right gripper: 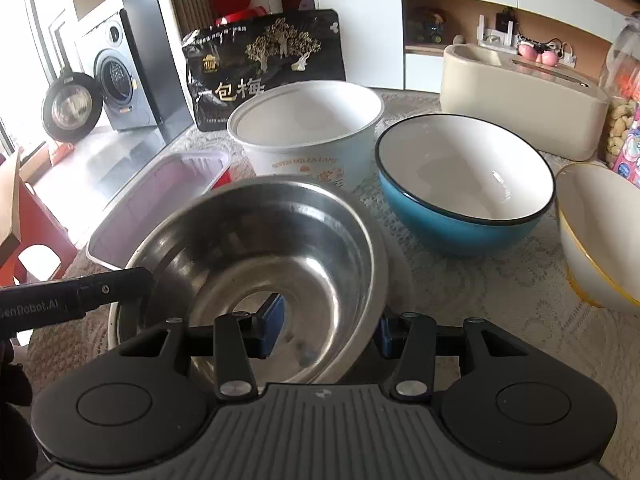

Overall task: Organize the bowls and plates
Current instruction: 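Lift the steel bowl by its rim with the left gripper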

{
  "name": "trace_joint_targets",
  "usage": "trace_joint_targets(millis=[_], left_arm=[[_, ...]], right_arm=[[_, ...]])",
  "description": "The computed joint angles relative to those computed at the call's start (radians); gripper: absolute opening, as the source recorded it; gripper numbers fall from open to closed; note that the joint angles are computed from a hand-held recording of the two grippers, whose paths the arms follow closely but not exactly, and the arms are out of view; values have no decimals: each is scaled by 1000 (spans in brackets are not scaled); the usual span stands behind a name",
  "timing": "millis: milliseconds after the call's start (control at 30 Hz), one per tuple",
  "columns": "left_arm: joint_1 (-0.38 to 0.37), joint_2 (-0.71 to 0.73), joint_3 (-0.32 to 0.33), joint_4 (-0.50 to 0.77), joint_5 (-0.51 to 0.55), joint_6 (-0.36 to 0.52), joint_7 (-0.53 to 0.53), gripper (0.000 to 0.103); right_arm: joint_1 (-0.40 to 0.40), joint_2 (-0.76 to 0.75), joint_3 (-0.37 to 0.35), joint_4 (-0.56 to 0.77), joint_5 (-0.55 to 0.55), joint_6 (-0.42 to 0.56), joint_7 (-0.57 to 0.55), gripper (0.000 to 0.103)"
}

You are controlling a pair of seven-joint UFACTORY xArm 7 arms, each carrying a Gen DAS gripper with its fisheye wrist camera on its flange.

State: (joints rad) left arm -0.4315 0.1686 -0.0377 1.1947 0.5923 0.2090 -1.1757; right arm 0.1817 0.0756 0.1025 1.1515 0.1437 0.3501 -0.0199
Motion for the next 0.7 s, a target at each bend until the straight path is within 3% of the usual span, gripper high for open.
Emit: trace_joint_targets(millis=[167, 267, 333, 433, 500, 700], left_arm=[[20, 7, -1, -33, -68, -81, -12, 46], [69, 8, -50, -65, -224, -138, 93, 47], [105, 10, -91, -85, -332, -178, 174, 45], [194, 23, -201, -98, -496, -218, 309, 42], [206, 35, -224, -86, -543, -207, 360, 42], [74, 65, -103, -18, -524, -123, 381, 42]], right_arm=[[-2, -19, -9, -32, -25, -54, 17, 51], [-5, -22, -14, -43, -56, -75, 39, 60], [-7, -18, -18, -36, -68, -63, 67, 60], [-21, -18, -9, -39, 19, -54, 18, 60], [-28, -13, -5, -36, 73, -37, -19, 60], [-52, 28, 5, 9, 233, 47, -95, 60]])
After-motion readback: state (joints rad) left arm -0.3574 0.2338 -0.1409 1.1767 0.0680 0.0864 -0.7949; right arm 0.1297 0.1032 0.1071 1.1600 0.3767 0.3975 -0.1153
